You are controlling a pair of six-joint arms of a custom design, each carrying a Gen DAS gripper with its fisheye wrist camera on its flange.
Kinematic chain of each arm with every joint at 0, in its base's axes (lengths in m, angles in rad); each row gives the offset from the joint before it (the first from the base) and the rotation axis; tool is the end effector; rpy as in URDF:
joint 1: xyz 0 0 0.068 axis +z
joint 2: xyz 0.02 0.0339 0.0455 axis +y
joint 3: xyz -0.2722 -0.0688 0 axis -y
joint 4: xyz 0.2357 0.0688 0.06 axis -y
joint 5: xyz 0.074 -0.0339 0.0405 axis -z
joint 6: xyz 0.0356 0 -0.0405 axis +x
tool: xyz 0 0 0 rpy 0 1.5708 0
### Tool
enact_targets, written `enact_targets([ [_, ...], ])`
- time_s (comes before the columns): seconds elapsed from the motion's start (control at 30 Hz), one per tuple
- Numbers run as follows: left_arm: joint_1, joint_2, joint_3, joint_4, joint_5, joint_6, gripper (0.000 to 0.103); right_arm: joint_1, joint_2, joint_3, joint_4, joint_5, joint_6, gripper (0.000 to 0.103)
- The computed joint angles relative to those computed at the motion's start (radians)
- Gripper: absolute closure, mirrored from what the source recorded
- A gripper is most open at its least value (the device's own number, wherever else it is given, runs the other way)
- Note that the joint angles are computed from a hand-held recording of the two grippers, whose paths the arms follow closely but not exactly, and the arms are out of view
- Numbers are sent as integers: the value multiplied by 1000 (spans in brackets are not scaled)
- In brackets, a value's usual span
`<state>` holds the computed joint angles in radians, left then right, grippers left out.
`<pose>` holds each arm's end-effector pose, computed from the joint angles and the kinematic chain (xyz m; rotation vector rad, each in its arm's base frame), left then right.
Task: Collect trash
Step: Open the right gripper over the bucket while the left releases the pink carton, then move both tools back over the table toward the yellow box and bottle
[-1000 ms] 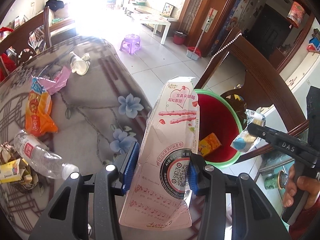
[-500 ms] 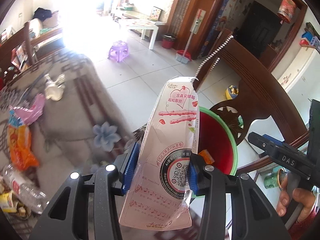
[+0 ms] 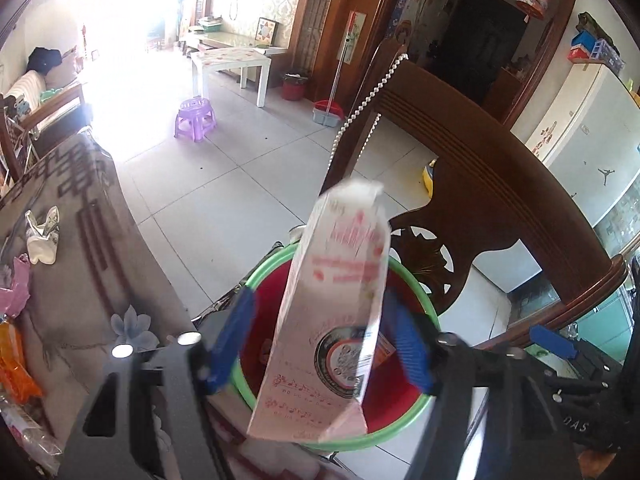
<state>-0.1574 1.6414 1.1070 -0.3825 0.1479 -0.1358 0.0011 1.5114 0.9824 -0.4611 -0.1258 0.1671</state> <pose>0.3340 -0.0583 0.2299 0.0898 2.4979 -0.3069 0.2976 0.0048 0.2267 0.1645 2.5596 0.2253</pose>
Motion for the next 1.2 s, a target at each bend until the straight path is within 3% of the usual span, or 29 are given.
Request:
enact_targets([
  [0.27, 41, -126, -37, -33, 16, 36, 25, 25, -107, -54, -22, 31, 21, 19],
  [0.47, 126, -307, -117, -103, 64, 65, 25, 100, -189, -86, -50, 75, 55, 19],
  [0.73, 372, -526, -213, -246, 204, 168, 25, 341, -291, -114, -108, 212, 177, 19],
  [0.97, 802, -593, -259, -428, 378, 461, 25, 623, -263, -77, -156, 356, 332, 19],
  [1.2, 1211, -488, -229, -568, 487, 814, 26, 869, -204, -27, -185, 462, 473, 18],
])
